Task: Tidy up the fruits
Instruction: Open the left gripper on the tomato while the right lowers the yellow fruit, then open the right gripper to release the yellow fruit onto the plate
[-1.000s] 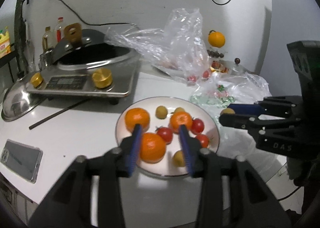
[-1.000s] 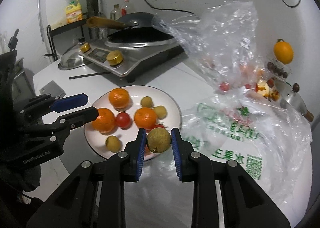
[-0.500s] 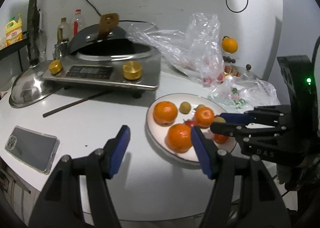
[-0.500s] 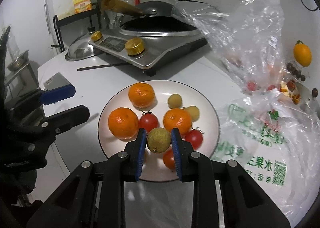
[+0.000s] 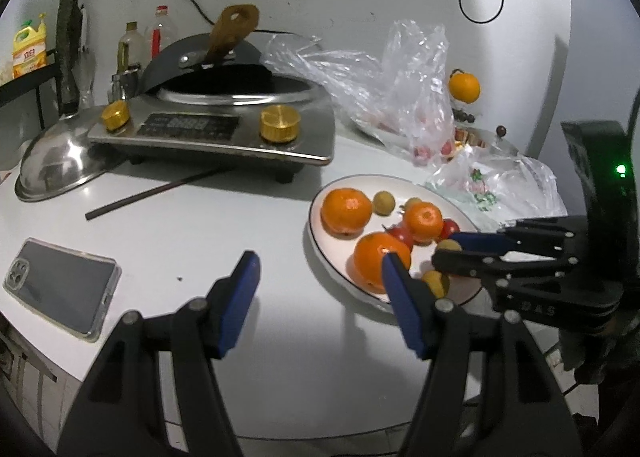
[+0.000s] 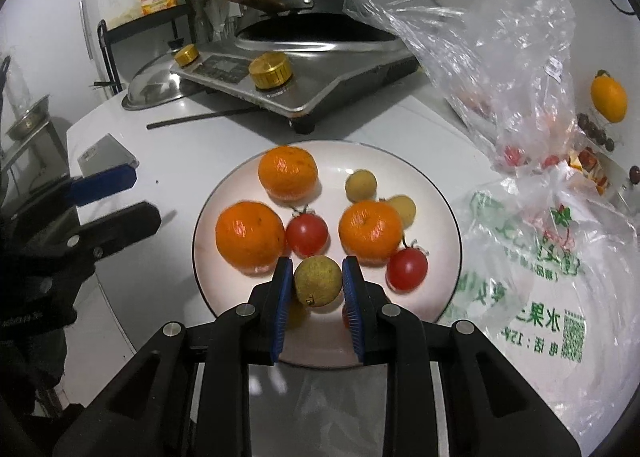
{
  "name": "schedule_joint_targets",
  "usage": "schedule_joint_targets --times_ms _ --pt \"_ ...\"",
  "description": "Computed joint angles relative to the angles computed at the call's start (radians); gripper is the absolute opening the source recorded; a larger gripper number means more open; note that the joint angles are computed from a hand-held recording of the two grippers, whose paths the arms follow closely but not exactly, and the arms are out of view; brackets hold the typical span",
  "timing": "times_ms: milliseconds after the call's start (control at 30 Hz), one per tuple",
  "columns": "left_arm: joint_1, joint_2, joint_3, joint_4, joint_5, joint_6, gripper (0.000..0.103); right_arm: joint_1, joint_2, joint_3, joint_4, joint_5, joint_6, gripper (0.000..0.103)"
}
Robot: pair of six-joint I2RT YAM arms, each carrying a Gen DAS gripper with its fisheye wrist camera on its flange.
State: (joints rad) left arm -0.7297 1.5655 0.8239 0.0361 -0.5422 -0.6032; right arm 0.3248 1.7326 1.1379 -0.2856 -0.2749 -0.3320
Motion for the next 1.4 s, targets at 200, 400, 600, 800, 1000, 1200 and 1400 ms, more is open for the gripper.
schedule_joint_targets --times_ms 200,400,600,800,1000,1200,1400 --pt "0.0 0.021 0.006 0.025 0.026 0.016 0.065 -0.013 -0.041 -0.037 0.001 0.015 0.004 0.027" --pt "-0.009 0.012 0.0 0.031 0.02 0.016 0.065 -0.012 -0.051 -0.048 0.003 0.013 0.015 0.027" --pt "-0.015 0.008 -0.009 0.029 0.017 0.008 0.065 -0.011 -0.059 -0.072 0.004 0.025 0.015 0.027" --pt "-0.028 0.005 -0.01 0.031 0.014 0.013 0.065 -0.016 -0.074 -0.086 0.012 0.035 0.024 0.028" --pt "-0.039 -0.006 -0.009 0.022 -0.002 0.01 0.065 -0.015 -0.087 -0.094 0.015 0.036 0.023 0.028" --pt "-0.056 -0.019 0.0 0.009 -0.021 0.018 0.065 -0.02 -0.117 -0.11 0.018 0.033 0.026 0.028" --pt "-0.097 -0.04 0.024 -0.023 -0.069 0.027 0.066 -0.035 -0.18 -0.142 0.019 0.027 0.032 0.03"
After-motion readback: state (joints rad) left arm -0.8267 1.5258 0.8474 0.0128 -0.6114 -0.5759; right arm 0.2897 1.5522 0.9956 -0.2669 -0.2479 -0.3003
